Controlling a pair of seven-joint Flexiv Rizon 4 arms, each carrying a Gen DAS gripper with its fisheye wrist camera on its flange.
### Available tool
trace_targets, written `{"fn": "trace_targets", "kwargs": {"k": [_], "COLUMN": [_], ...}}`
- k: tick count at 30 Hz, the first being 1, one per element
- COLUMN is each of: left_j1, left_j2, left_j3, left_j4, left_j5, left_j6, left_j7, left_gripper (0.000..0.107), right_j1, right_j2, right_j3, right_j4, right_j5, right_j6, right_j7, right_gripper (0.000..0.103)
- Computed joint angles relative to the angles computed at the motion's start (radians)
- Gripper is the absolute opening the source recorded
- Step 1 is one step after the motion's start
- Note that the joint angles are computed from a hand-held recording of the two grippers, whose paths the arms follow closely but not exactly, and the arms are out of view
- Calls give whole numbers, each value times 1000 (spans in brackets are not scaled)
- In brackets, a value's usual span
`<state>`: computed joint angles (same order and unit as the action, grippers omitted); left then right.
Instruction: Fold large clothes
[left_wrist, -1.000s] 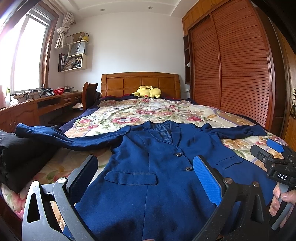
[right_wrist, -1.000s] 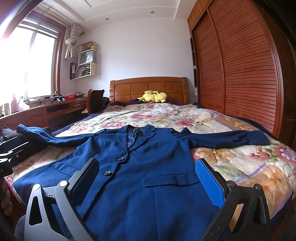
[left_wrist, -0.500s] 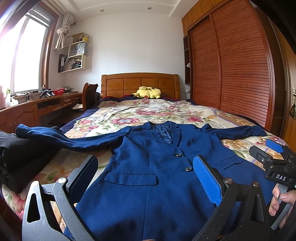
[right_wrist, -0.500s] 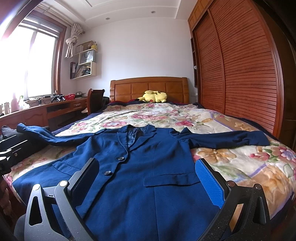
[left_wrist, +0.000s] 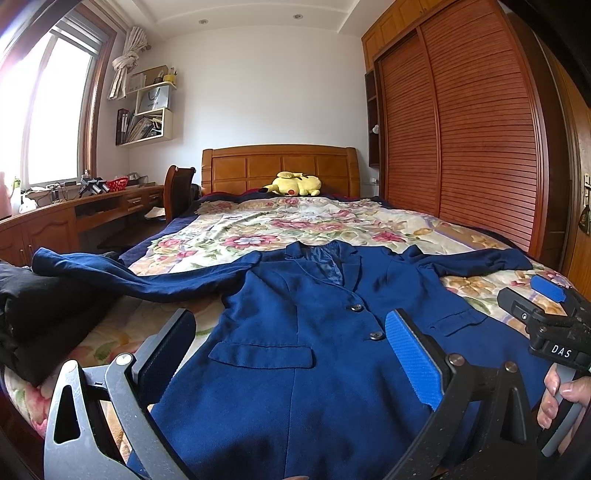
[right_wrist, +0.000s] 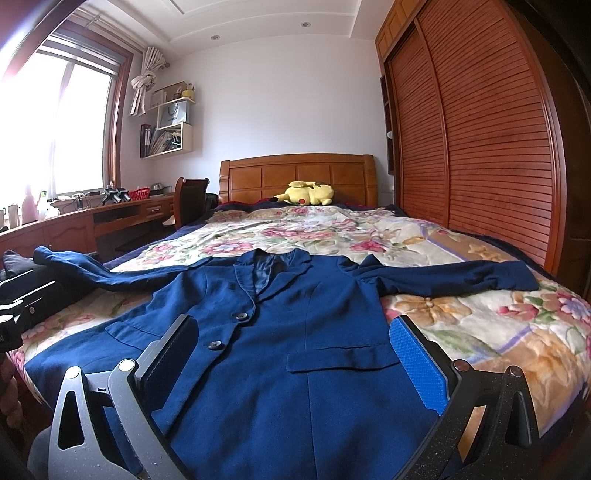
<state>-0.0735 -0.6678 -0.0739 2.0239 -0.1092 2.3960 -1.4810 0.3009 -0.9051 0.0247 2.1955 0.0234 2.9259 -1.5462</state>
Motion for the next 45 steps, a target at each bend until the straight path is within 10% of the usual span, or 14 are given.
{"fn": "trace_targets", "kwargs": {"k": [19,45], "left_j1": [6,239], "left_j2": [11,10], "left_j3": [-3,-27], "left_j4": [4,-122], "left_j5": [6,90], "left_j6": [-22,-325], "left_j7": [-5,29], "left_gripper": [103,103], "right_j1": [-1,11], "right_j2": [2,48], "right_j3": [1,17], "right_j4": [0,-121], "right_j5": [-11,-179], "right_j6": [-15,-228], "right_j7": [1,-32], "right_gripper": [103,103]}}
